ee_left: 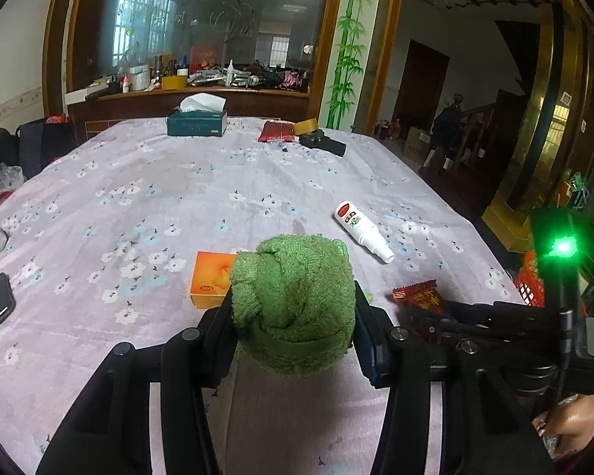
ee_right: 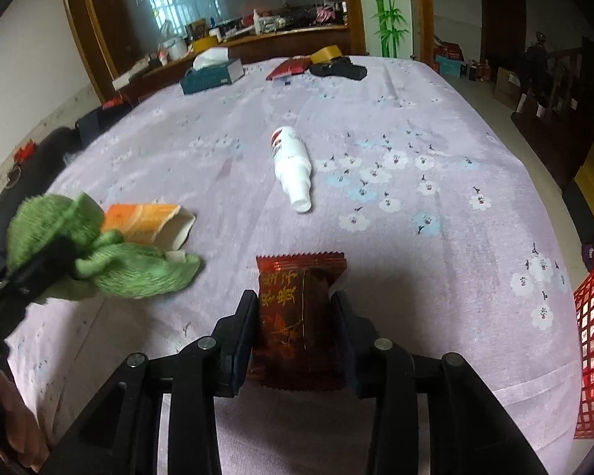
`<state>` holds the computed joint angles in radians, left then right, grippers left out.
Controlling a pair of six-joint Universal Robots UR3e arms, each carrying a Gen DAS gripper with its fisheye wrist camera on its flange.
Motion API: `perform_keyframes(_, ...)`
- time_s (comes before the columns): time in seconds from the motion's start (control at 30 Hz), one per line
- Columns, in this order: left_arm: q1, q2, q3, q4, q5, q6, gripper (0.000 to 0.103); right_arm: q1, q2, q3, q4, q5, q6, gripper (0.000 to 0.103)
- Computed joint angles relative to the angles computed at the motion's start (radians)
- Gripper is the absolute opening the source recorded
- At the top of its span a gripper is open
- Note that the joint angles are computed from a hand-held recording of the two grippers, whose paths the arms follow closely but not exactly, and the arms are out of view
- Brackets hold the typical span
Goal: Collect trash
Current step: 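Lift the green towel and red snack packet off the table with both tools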
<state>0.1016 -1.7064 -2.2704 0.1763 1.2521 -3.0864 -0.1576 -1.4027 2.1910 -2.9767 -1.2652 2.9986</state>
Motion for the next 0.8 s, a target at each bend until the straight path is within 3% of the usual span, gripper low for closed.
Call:
perform_keyframes(0.17,0.010,0.027,-0.031,0.008,-0.013,0.007,0.049,0.065,0.009,-0.015,-0.011,-0.094,-0.006,0.035)
perform_keyframes(0.33,0.013,0.036,-0.051,0.020,-0.017,0.008,0.049,0.092,-0.026,0.049,-0.128,-0.140,0.004,0.034)
perform_keyframes(0.8,-0.032,0.065,-0.078,0.078,0.049,-0.004,0.049,0.013,-0.245,0.157,-0.083,-0.053,0.019,0.034)
